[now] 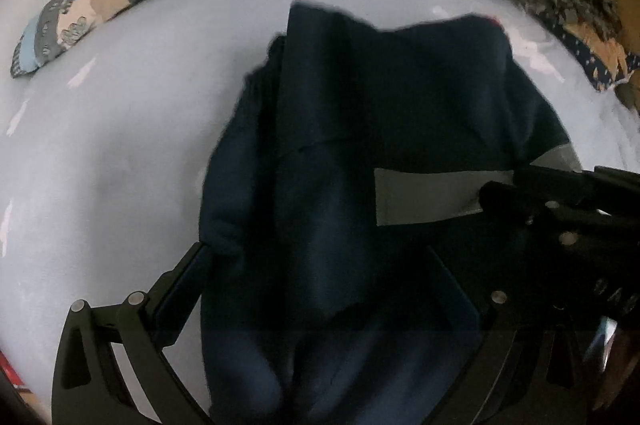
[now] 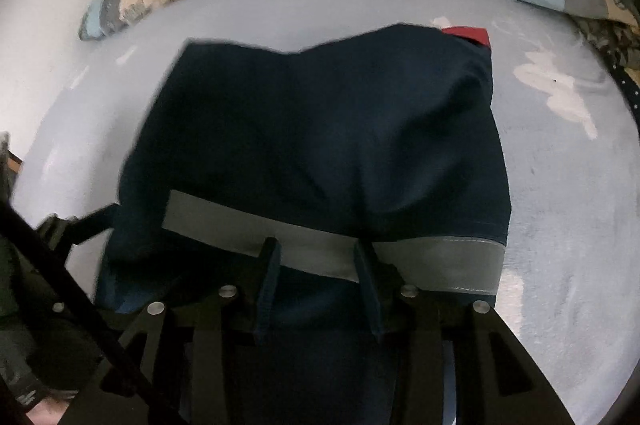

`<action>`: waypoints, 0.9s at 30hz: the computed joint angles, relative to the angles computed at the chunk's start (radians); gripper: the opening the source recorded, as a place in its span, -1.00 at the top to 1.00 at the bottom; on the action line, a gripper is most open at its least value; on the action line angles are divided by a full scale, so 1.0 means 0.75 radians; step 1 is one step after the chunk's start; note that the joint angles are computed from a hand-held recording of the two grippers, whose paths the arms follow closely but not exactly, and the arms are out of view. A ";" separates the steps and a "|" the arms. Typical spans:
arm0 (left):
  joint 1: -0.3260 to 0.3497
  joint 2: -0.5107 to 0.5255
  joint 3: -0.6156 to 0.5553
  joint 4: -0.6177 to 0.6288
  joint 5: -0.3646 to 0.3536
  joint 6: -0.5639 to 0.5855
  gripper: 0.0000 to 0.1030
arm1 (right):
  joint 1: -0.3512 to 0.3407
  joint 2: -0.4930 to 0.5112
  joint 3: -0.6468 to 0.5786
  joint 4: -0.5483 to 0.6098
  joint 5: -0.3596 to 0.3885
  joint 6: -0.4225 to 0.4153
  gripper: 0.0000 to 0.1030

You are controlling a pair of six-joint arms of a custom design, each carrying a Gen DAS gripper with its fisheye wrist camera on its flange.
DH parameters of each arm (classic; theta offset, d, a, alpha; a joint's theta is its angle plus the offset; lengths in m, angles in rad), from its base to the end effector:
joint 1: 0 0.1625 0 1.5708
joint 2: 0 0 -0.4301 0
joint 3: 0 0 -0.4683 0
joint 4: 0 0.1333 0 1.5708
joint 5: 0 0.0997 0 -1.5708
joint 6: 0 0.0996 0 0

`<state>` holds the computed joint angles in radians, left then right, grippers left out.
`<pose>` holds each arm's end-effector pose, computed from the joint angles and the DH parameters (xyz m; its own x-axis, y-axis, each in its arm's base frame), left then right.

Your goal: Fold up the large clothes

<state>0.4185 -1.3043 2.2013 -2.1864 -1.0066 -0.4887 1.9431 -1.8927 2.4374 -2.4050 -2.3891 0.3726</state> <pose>-0.3608 -0.3647 0.1029 -0.5955 0.5517 -0.5839 0.6775 0.7355 0.0040 0.1945 -0.3314 0.2911 -0.7905 0.2742 0.5477 -0.0653 0.8513 -0.5206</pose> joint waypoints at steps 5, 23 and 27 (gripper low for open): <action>-0.071 -0.155 0.077 -0.025 -0.001 0.051 -1.00 | 0.191 -0.092 -0.010 0.133 -0.106 0.076 0.19; -0.147 -0.245 0.199 0.108 -0.012 -0.066 -1.00 | 0.375 -0.120 0.105 0.499 -0.173 0.459 -0.17; -0.171 -0.312 0.228 0.133 -0.019 -0.116 -1.00 | 0.453 -0.197 0.094 0.543 -0.167 0.524 -0.08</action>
<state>0.2902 -1.5382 2.3723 -2.0865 -1.0211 -0.5754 2.2831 -2.0401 2.5079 -1.9974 -2.5146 0.7660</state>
